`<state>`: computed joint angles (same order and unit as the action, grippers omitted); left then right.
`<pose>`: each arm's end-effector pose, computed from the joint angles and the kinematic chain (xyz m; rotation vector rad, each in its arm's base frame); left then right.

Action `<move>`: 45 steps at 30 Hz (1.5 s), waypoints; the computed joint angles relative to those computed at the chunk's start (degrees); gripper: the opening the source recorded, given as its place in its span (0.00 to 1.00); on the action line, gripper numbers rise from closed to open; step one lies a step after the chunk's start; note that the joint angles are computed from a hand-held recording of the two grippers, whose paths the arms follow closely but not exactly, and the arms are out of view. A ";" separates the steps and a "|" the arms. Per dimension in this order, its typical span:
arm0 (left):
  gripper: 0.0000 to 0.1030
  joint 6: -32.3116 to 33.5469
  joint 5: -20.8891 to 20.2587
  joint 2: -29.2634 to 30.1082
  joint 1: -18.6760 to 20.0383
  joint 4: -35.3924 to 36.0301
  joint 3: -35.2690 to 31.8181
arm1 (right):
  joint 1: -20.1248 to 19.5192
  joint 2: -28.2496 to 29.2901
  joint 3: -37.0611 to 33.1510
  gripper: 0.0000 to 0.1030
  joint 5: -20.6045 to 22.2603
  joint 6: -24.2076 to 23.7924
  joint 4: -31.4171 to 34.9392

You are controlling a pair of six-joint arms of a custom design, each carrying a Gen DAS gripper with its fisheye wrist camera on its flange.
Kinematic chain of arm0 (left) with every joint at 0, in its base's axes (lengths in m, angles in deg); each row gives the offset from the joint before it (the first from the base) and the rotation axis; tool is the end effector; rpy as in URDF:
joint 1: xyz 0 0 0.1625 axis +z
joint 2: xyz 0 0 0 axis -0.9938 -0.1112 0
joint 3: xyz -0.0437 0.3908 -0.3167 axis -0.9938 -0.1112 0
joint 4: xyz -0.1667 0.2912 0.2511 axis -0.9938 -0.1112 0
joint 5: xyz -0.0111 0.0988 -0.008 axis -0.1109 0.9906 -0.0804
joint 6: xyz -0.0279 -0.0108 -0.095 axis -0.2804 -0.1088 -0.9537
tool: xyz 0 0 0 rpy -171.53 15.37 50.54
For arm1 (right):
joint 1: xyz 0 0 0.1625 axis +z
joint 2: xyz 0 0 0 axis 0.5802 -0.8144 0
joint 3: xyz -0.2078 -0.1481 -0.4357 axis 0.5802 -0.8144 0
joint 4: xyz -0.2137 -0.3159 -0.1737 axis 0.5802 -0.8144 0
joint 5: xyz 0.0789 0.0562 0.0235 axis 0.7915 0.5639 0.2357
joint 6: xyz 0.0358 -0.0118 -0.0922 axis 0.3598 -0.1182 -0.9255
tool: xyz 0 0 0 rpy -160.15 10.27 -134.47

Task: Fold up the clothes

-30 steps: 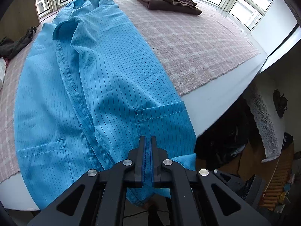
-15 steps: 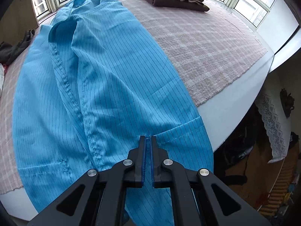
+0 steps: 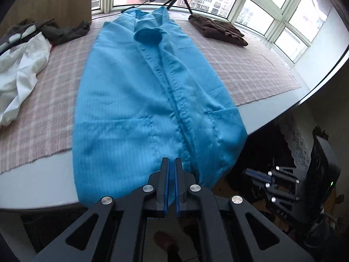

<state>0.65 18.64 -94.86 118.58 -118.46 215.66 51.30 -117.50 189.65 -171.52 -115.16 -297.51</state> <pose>-0.2424 -0.4028 0.0956 0.3215 2.5775 -0.5251 0.0974 -0.3553 0.1654 0.7003 -2.6428 0.6589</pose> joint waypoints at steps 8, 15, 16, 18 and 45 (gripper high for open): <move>0.02 -0.62 2.65 -0.17 3.98 -5.96 4.75 | 7.76 2.49 -11.73 0.05 -8.06 9.92 21.29; 0.02 -2.69 2.75 -5.10 3.71 -15.25 13.64 | 4.63 -5.98 -9.34 0.31 -4.01 15.22 24.79; 0.02 -3.51 2.12 -5.61 3.70 -16.91 15.17 | 3.75 -6.40 -8.48 0.52 -4.25 16.06 23.10; 0.02 -4.61 1.54 -5.61 3.78 -19.24 17.17 | 2.74 -6.07 -7.86 0.54 -4.51 17.57 21.08; 0.02 21.23 5.06 -12.65 8.15 5.17 -13.05 | 17.71 -14.50 -33.21 0.33 -4.48 21.33 47.92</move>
